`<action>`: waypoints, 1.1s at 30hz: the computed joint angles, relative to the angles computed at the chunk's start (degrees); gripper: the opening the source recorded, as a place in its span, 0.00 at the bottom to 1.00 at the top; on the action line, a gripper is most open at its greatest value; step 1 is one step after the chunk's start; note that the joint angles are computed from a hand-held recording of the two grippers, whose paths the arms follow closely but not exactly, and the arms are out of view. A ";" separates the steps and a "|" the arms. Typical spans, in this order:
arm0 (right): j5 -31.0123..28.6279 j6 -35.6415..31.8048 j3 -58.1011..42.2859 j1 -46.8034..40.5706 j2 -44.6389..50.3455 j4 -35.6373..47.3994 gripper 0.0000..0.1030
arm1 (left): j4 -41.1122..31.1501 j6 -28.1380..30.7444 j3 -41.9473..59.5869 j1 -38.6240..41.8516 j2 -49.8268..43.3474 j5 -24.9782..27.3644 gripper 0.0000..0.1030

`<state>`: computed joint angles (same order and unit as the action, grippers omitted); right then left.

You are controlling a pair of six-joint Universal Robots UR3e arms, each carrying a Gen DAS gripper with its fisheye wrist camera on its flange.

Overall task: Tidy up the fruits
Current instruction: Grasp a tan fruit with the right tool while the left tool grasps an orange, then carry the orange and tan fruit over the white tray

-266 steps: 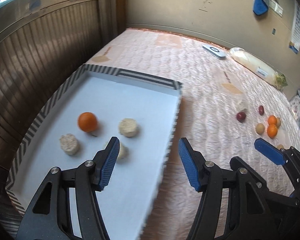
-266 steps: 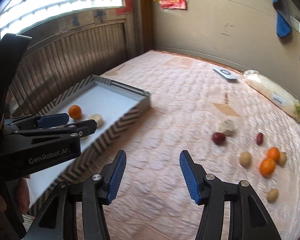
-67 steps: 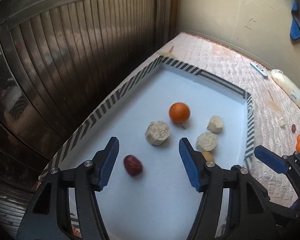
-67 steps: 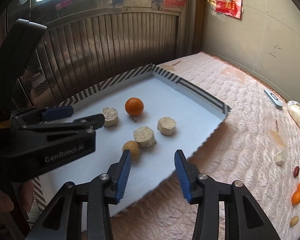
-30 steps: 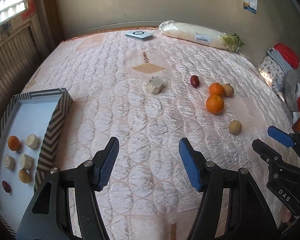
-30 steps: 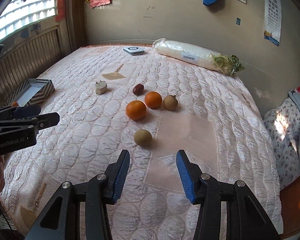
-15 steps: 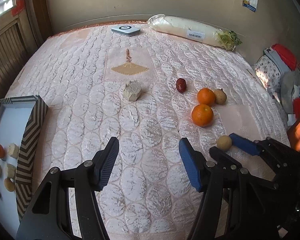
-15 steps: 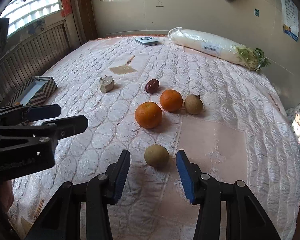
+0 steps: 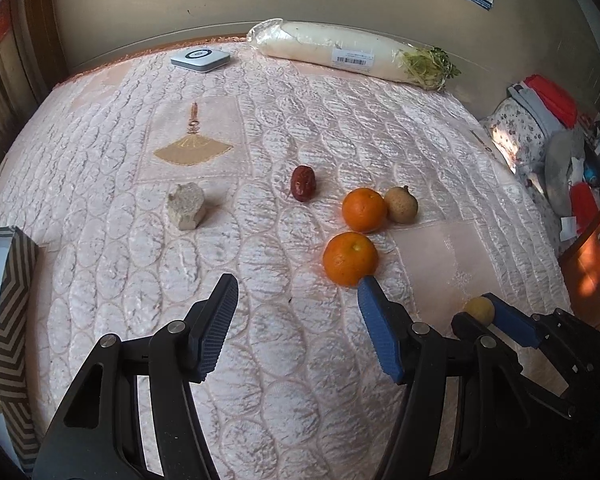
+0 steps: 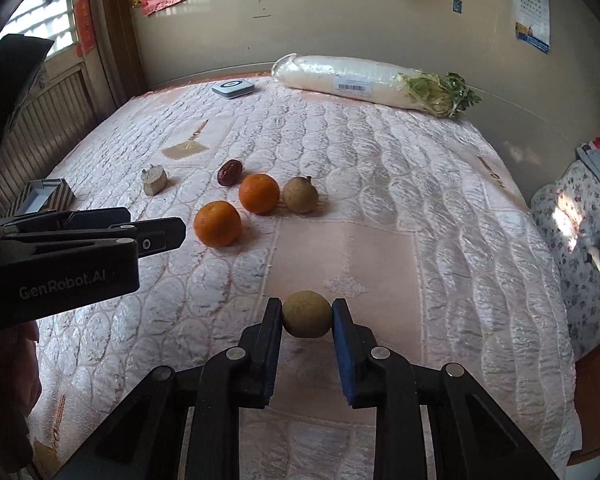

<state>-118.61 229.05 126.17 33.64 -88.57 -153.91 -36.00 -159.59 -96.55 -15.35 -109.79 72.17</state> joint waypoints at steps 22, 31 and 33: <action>-0.22 -0.77 1.25 -0.32 -1.60 -0.68 0.23 | -0.09 -1.44 7.40 -4.04 -8.33 -0.29 0.53; -0.39 -0.52 0.39 0.88 -0.36 -1.66 0.23 | 3.48 -1.17 1.04 -1.04 -3.80 -0.19 0.31; -0.28 -0.59 -0.39 1.34 0.41 -1.88 0.23 | 4.99 -0.58 -2.04 0.18 -1.36 0.10 0.31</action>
